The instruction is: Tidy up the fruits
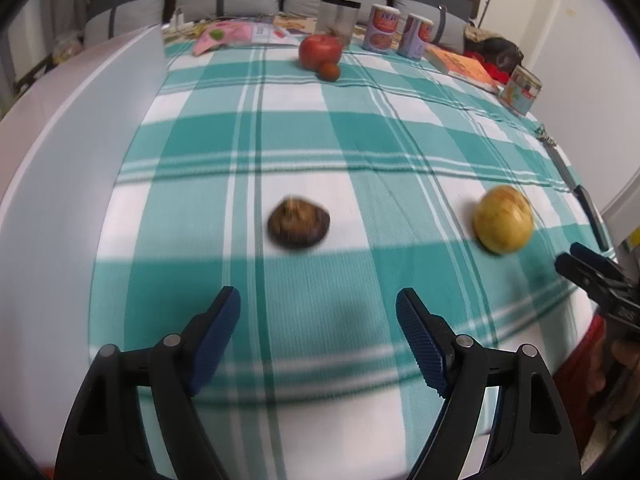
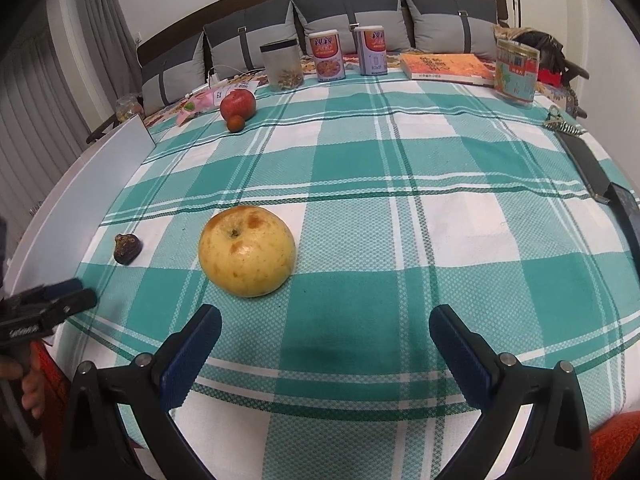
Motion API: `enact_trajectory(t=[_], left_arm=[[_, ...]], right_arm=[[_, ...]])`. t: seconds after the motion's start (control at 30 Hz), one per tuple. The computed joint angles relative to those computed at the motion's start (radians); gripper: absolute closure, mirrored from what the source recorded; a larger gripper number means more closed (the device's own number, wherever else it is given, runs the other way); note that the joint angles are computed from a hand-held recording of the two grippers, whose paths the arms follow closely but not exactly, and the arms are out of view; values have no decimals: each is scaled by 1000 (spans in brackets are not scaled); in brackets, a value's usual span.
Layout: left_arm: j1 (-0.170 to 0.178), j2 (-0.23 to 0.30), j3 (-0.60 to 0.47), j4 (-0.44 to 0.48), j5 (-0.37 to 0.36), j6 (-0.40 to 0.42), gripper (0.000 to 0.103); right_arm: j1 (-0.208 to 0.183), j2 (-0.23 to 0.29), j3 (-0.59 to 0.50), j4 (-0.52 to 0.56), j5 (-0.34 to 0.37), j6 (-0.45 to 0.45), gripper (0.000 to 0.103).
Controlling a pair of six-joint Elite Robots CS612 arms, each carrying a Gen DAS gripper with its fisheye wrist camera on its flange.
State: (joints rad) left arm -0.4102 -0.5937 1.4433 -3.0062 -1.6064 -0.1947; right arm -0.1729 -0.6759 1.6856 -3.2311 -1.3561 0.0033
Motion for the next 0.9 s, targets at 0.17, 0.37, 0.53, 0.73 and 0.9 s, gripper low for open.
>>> enact_trajectory(t=[0.17,0.37,0.53,0.73,0.9], left_arm=[[7,54,-133,160,-7,45,42],[-4,79,-184,228,46,84,57],[-5,69,-164,209,50,90,58],[6,22,-77,81,-5,36,59],[30,-73,40,-90,-90,-19,59]], right_arm=[[-2,-9,-71,183,96,-85,0],[48,17,-206,429,24,-271,0],[79,55,-295,590,-82,-315,31],[56,37,-286,638,-11,-243,32],[43,-12,-260,618,131,-223,32]])
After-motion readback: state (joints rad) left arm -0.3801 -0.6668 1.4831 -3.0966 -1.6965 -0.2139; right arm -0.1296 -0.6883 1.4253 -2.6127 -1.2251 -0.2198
